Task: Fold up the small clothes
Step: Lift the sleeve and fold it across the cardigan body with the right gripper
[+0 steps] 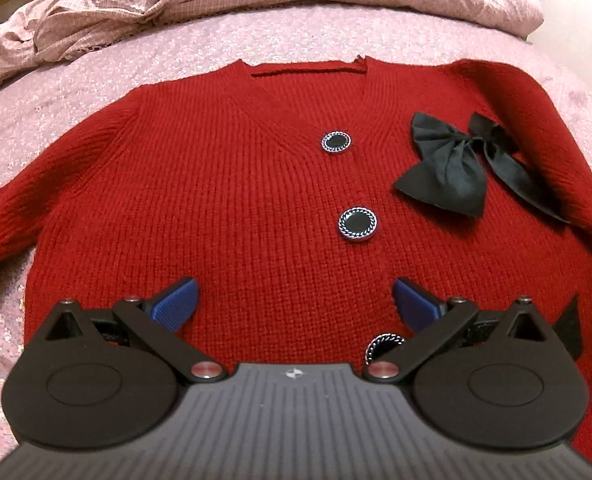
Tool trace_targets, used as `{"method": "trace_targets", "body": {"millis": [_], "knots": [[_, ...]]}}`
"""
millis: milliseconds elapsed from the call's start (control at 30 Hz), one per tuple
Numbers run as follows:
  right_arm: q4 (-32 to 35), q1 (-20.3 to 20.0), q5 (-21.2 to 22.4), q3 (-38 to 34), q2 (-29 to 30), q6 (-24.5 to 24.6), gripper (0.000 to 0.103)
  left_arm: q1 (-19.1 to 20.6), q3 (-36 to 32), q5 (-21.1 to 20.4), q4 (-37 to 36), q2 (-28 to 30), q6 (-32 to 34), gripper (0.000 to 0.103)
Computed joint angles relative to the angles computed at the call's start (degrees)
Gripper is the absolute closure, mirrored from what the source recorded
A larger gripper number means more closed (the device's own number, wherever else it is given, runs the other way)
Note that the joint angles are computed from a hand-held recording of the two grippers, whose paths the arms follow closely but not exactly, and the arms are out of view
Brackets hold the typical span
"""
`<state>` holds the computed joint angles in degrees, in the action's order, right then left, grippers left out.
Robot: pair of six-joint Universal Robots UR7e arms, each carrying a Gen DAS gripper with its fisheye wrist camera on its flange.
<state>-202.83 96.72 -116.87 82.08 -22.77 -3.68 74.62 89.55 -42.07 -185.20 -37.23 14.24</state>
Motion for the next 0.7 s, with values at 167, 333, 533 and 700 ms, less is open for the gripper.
{"method": "trace_targets", "body": {"millis": [167,333,533,700], "knots": [[1.9,-0.2,3.6,4.6,-2.9,5.1,0.000,-0.3,0.6,0.8,1.4,-0.6,-1.7,0.000],[1.4,-0.8,4.9,3.4,-2.1,7.7,0.000,-0.2,0.6,0.1,6.1,-1.9,-3.4,0.000],[-3.2,-1.7,6.1,1.0,-0.7,8.9,0.003,-0.2,1.5,-0.4,5.3,-2.4,-3.2,0.000],[-4.2,-3.0,5.1,-0.9,0.5,12.0,0.020,-0.2,2.1,-1.3,5.2,-3.2,-4.4,0.000]]}}
